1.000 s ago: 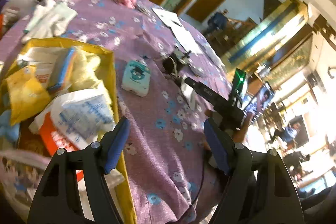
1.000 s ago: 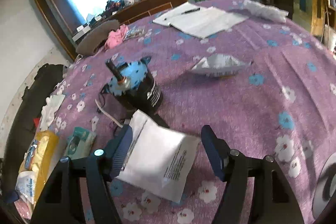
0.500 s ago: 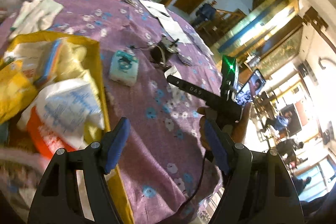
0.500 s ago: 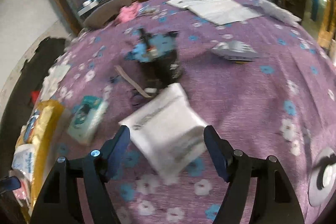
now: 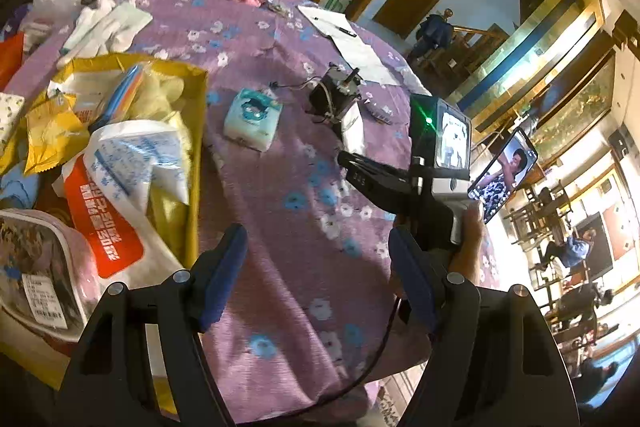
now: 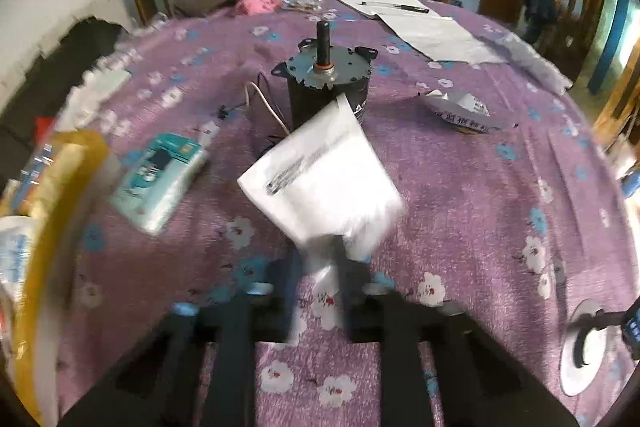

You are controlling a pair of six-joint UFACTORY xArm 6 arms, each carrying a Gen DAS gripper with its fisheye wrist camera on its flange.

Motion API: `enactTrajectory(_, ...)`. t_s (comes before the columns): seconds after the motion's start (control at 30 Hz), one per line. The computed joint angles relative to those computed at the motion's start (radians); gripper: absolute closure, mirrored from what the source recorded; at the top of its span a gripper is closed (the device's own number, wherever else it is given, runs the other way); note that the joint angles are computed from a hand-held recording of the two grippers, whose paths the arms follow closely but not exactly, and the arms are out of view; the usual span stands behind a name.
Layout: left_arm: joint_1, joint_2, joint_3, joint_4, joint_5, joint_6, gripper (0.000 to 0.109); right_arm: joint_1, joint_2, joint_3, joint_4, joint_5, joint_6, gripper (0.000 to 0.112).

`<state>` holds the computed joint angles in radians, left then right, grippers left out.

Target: Organize soft objects

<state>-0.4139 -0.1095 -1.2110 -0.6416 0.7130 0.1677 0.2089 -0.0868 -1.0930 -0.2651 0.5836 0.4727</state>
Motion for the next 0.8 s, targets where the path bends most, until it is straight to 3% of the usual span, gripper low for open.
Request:
enactTrajectory(0.17, -0.05, 0.021, -0.021, 0.16, -0.026, -0.123, 0.035, -0.036, -0.1, 0.121, 0.218, -0.144, -0.175, 0.109)
enactTrajectory(0.37, -0.068, 0.106, -0.097, 0.274, -0.031, -0.227, 0.035, -0.055, -0.135, 0.197, 0.621, -0.257, -0.488, 0.109)
enactTrajectory(0.43, -0.061, 0.134, -0.122, 0.287, -0.025, -0.259, 0.035, -0.059, -0.117, 0.178, 0.651, -0.22, -0.483, 0.109)
enactTrajectory(0.8, -0.05, 0.198, -0.169, 0.321, 0.018, -0.356, 0.035, -0.044, -0.12, 0.176, 0.739, -0.202, -0.573, 0.109)
